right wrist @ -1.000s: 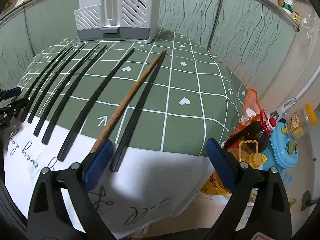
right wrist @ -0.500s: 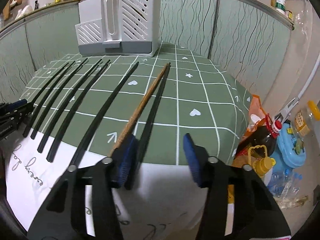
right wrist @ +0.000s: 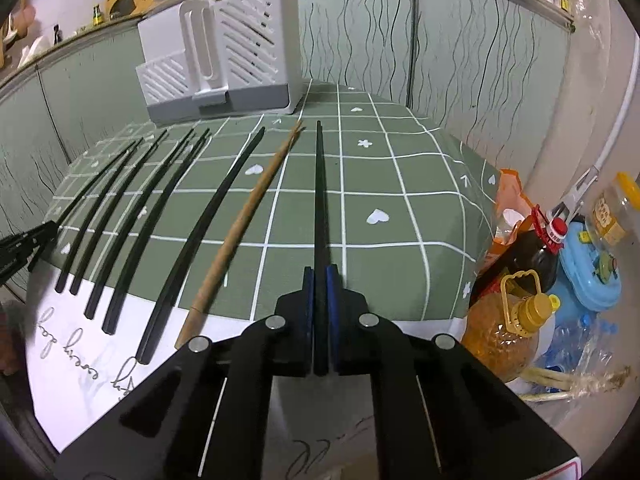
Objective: Organize utensils
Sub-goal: 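Close the left tool on a black chopstick while the right tool grasps another black chopstick, then lift the black chopsticks with both tools and carry them over the holder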
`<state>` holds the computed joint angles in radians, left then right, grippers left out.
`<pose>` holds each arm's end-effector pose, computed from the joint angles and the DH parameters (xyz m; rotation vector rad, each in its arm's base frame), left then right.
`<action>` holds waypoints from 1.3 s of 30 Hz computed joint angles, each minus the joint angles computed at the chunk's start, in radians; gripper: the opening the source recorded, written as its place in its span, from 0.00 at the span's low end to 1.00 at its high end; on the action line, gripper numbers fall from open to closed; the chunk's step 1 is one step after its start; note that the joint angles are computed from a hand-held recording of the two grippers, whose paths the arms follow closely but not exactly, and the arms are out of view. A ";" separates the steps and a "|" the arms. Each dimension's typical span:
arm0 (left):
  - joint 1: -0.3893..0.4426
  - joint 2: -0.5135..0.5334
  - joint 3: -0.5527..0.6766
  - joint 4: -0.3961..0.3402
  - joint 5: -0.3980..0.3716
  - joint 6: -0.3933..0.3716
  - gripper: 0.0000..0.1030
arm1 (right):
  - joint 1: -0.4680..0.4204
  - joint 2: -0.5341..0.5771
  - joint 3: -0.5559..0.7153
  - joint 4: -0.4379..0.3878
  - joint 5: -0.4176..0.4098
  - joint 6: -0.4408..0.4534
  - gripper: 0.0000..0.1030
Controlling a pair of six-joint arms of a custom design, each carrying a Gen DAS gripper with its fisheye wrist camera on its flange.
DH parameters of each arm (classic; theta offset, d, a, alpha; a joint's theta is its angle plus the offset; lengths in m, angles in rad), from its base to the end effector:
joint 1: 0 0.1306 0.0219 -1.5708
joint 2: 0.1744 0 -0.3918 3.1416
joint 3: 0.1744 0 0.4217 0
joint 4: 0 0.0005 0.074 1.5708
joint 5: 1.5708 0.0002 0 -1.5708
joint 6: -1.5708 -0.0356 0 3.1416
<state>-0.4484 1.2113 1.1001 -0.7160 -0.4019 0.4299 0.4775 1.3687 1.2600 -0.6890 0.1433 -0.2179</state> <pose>0.4032 -0.1791 0.3902 -0.1620 2.3097 0.0429 0.4523 0.2278 0.3982 -0.2374 2.3525 0.1683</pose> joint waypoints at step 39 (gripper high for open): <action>-0.011 -0.094 0.156 -0.060 -0.008 -0.110 0.06 | -0.051 -0.100 0.130 -0.029 -0.079 0.031 0.06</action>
